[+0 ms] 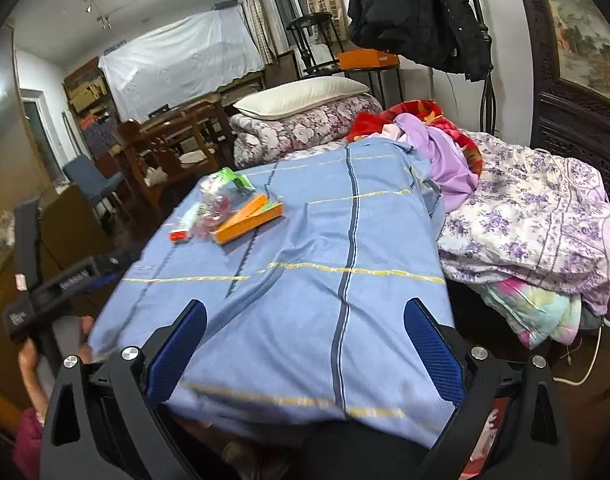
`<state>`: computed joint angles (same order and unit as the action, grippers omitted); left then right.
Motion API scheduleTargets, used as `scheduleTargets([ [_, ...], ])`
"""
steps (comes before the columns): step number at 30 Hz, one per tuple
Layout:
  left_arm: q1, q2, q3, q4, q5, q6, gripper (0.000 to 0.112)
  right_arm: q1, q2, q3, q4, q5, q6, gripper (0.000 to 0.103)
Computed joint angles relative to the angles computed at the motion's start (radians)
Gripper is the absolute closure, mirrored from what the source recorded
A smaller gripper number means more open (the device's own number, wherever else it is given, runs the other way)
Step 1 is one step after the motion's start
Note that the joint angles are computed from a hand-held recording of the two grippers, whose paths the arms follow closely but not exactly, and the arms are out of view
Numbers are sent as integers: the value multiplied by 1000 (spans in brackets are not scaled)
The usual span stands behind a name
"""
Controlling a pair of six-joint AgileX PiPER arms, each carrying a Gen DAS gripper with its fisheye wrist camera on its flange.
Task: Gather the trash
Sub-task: 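Move both tools back over the remaining trash on the bed, then close the left tool on the white-and-red BETALOC ZOK medicine box, then grasp the orange-and-purple medicine box with the right tool while the left tool holds the white box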
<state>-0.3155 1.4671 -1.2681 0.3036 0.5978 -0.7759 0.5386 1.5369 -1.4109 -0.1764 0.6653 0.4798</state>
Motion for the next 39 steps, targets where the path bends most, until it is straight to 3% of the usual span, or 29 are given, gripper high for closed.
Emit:
scheduleTargets([
  [5,129,132,-116,-67,28,112,16,40,140,-18,-294,-71,265,6],
  [13,223,439,-515,-146,186,247,16,45,141,122,-733,-188,676,6],
  [17,244,585,-722,-208,296,312,16,41,142,142,-804,-225,736,6],
  [23,247,698,-879,-211,392,309,18,64,180,100,-771,-191,688,6],
  [26,242,695,-874,-182,385,289,28,82,189,92,-793,-170,693,6],
  [27,235,689,-864,-166,379,290,42,84,189,93,-798,-171,695,6],
  [30,213,660,-812,-139,351,314,61,71,192,91,-764,-180,672,6],
  [33,208,611,-733,-126,303,315,66,54,185,99,-740,-199,675,6],
  [37,240,481,-539,-242,200,371,66,43,175,115,-744,-217,701,6],
  [39,219,415,-445,-185,164,330,66,41,174,117,-742,-220,706,6],
])
